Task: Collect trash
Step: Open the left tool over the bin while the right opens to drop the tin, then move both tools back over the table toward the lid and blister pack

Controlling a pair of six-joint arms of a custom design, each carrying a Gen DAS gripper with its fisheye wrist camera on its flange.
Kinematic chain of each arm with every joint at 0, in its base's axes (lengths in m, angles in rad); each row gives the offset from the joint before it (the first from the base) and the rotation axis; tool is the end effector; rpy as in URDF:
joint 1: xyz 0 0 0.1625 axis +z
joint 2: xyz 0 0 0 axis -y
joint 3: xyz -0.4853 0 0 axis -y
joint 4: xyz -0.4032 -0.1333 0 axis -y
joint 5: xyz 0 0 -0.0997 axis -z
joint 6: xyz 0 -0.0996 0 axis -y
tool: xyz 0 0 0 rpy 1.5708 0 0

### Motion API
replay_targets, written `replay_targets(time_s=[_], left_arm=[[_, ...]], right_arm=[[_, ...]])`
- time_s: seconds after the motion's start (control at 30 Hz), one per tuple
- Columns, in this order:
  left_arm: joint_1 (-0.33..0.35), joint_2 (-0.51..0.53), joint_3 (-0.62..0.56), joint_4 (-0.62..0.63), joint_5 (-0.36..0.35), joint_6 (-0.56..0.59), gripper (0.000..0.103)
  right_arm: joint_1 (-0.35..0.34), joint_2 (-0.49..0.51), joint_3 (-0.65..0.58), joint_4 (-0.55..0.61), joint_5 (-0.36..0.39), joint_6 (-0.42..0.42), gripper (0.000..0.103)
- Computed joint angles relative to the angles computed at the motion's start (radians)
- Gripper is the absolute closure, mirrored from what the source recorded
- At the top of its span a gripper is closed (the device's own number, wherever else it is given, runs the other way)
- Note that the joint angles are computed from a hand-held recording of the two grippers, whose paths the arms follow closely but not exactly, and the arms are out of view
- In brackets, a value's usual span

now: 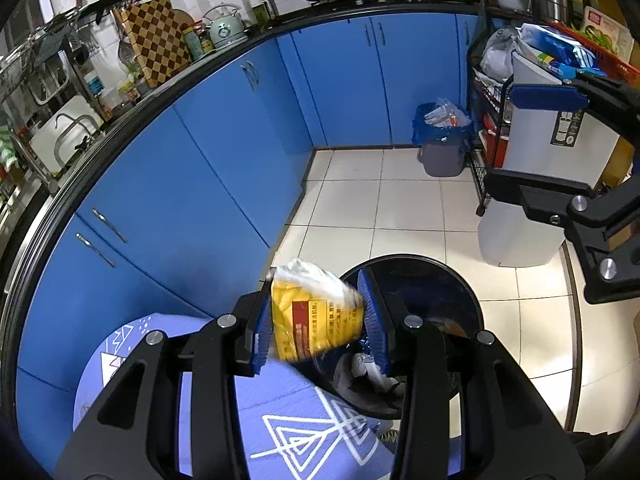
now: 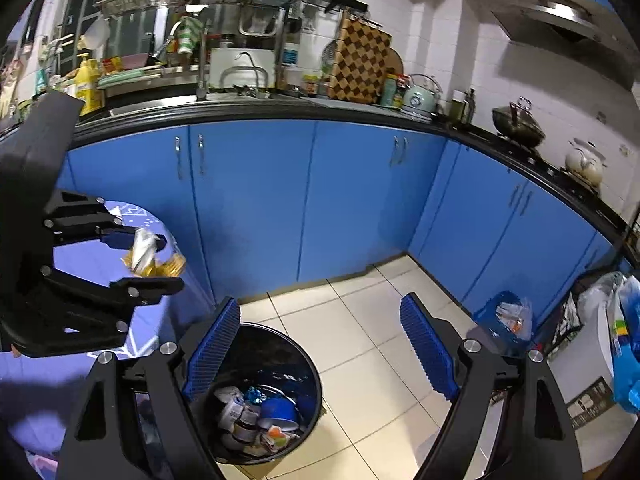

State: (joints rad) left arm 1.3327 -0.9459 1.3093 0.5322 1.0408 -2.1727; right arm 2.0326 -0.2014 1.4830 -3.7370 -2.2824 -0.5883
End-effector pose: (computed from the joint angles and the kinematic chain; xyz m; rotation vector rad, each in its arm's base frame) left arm 0.0283 -0.6620 0.2834 1.1564 2.0746 -0.5459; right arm 0.3783 -0.6070 -0.0975 0.7697 -2.1030 0.9906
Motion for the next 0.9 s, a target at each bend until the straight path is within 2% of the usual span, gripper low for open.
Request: replay_targets(time_s=[0.1,0.17,0.23,0.3,0.63,0.9], left_arm=[[-0.005,0.007,-0.002,-0.006,0.003,0.006,0.061],[-0.010,0.019,-0.016,-0.001,-0.001,-0.005,0.054],[-0.013,0.021,-0.017,-0.022,-0.004,-0.009,0.025],[-0.014,0.007,0.006,-0.085,0.006,0.009,0.012],[0.000,-0.002,0.012,-0.085,-0.001,0.014,0.010],[0.057,-0.076,0.007,-0.088,-0.001,0.023,0.010]], right_arm=[[-0.008,-0.005,0.012,-0.012,-0.004,0.009,0.023],[-0.012,-0.009,0.021,-0.019,-0.002,0.014,0.023],[-0.014,-0.011,0.027,-0.023,-0.002,0.018,0.023],[-0.017,-0.012,0.030,-0.023,-0.002,0.021,0.023],[-0.016,-0.008,0.021,0.032,0.017,0.065,0.023],[0.035,0.064,-0.102,0.169,0.053,0.048,0.023]])
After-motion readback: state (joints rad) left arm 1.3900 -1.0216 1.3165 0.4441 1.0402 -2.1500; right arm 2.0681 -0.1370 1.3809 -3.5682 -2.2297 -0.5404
